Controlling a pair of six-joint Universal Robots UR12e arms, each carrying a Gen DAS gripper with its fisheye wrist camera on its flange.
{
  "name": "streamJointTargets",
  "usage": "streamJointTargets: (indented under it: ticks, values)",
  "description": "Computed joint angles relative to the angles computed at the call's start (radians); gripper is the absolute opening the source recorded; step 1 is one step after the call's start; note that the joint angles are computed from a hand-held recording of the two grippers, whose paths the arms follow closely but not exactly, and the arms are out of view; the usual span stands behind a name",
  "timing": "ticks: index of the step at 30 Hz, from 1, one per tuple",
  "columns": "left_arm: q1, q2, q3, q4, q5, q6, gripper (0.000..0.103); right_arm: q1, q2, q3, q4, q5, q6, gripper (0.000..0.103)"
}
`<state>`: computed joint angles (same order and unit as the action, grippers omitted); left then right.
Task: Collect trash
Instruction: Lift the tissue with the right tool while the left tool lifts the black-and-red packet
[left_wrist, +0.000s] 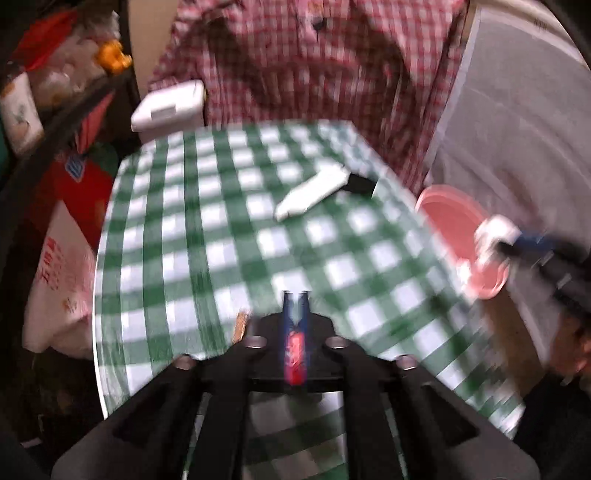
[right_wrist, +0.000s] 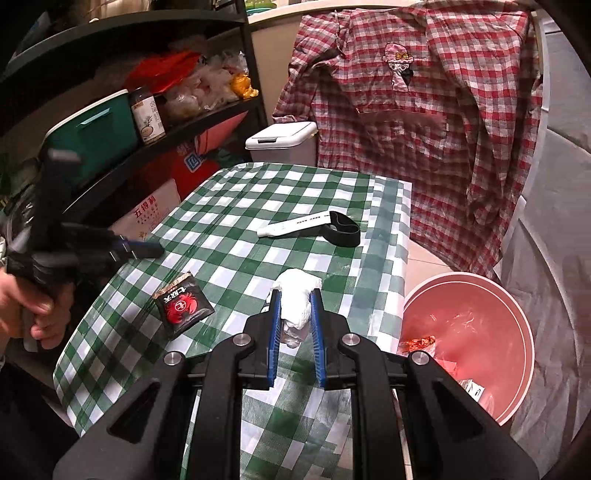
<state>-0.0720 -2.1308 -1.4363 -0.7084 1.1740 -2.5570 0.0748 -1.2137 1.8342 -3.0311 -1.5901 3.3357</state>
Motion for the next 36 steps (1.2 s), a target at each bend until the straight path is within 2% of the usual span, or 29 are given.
streamJointTargets:
  ticks: [2, 5, 8, 11, 14, 17, 22, 25, 27, 29, 31, 32, 33, 35, 36]
  values:
    - [-0.007, -0.01, -0.002, -0.001, 0.049, 0.028, 0.063, -0.001, -0.001, 0.001, 0.003, 0.004, -0.001, 0.016]
    - [-0.011, -0.031, 0.02, -0.068, 0.082, 0.05, 0.065, 0.0, 0.002, -0.003, 0.004, 0.007, 0.0, 0.016]
    - [-0.015, -0.043, 0.027, -0.092, 0.109, 0.051, 0.079, 0.0, 0.004, -0.004, 0.001, 0.012, -0.005, 0.016]
    - [-0.021, -0.051, 0.03, -0.106, 0.138, 0.066, 0.08, -0.001, 0.007, -0.006, 0.003, 0.014, -0.01, 0.016]
    - [-0.025, -0.056, 0.033, -0.115, 0.16, 0.069, 0.087, -0.001, 0.008, -0.008, 0.006, 0.016, -0.009, 0.016]
    - [-0.029, -0.063, 0.038, -0.129, 0.186, 0.079, 0.088, -0.001, 0.01, -0.01, 0.007, 0.019, -0.009, 0.016]
    - [-0.024, -0.065, 0.037, -0.147, 0.172, 0.076, 0.093, 0.003, 0.017, -0.018, 0.011, 0.019, -0.013, 0.016]
    - [-0.023, -0.061, 0.032, -0.143, 0.161, 0.089, 0.085, 0.004, 0.019, -0.02, 0.014, 0.022, -0.017, 0.016]
    - [-0.024, -0.057, 0.03, -0.144, 0.159, 0.091, 0.075, 0.004, 0.02, -0.022, 0.016, 0.022, -0.018, 0.016]
    - [-0.025, -0.051, 0.024, -0.132, 0.162, 0.089, 0.068, 0.004, 0.02, -0.023, 0.017, 0.021, -0.017, 0.016]
    - [-0.02, -0.049, 0.026, -0.129, 0.15, 0.075, 0.051, 0.004, 0.02, -0.022, 0.017, 0.024, -0.019, 0.016]
    - [-0.018, -0.049, 0.031, -0.131, 0.148, 0.055, 0.036, 0.004, 0.02, -0.023, 0.017, 0.023, -0.018, 0.016]
    - [-0.017, -0.056, 0.045, -0.139, 0.149, 0.046, 0.028, 0.004, 0.02, -0.023, 0.017, 0.023, -0.018, 0.016]
    - [-0.016, -0.056, 0.045, -0.136, 0.159, 0.042, 0.018, 0.004, 0.02, -0.023, 0.016, 0.022, -0.02, 0.016]
    - [-0.016, -0.056, 0.044, -0.135, 0.161, 0.045, 0.017, 0.004, 0.02, -0.023, 0.018, 0.023, -0.019, 0.016]
